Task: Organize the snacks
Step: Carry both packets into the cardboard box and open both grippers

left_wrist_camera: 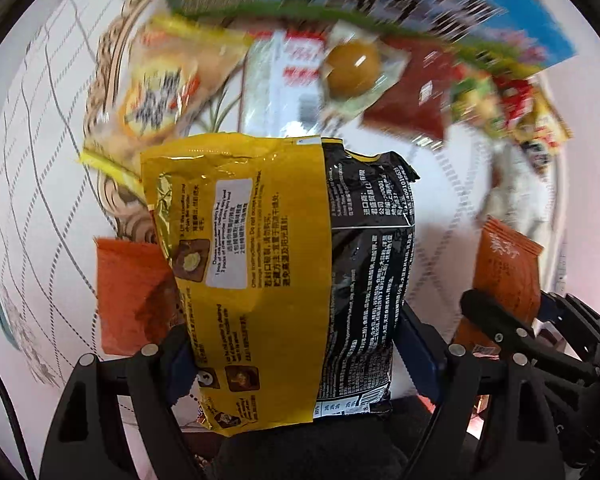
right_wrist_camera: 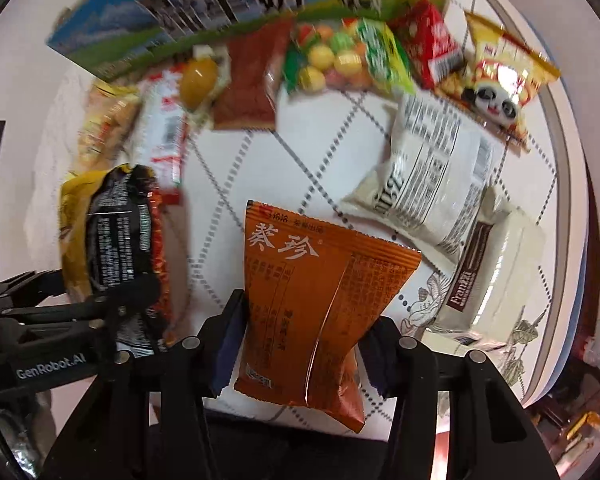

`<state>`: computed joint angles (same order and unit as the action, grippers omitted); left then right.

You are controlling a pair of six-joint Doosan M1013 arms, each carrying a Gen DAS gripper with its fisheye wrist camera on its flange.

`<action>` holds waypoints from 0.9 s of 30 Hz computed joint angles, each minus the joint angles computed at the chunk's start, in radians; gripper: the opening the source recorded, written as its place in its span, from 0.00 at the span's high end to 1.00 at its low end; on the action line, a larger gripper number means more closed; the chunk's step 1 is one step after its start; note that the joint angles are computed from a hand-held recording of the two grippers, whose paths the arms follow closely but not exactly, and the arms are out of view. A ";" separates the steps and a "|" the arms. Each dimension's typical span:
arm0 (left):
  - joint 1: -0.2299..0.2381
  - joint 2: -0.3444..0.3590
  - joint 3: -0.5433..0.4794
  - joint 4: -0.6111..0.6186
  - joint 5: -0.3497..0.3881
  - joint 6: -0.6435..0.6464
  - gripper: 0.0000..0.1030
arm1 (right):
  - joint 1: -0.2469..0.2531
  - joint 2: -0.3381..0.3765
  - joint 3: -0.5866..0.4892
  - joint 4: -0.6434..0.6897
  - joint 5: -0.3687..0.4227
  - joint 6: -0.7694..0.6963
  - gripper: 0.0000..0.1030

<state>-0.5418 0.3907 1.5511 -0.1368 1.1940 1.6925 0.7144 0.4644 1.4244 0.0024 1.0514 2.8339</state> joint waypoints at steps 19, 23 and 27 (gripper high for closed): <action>-0.002 0.192 -0.574 -0.127 0.135 0.037 0.21 | -0.139 -0.063 -0.199 -0.192 0.036 -0.198 0.48; 0.002 0.381 -0.857 -0.103 0.273 -0.007 0.21 | -0.203 -0.014 -0.249 -0.171 0.037 -0.281 0.48; 0.004 0.591 -1.190 -0.089 0.478 -0.051 0.21 | -0.263 0.062 -0.322 -0.126 0.058 -0.358 0.48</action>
<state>-0.5373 0.9812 0.3612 -0.2256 1.6724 1.6417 0.4510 0.5268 1.1021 -0.1233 1.1099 2.4757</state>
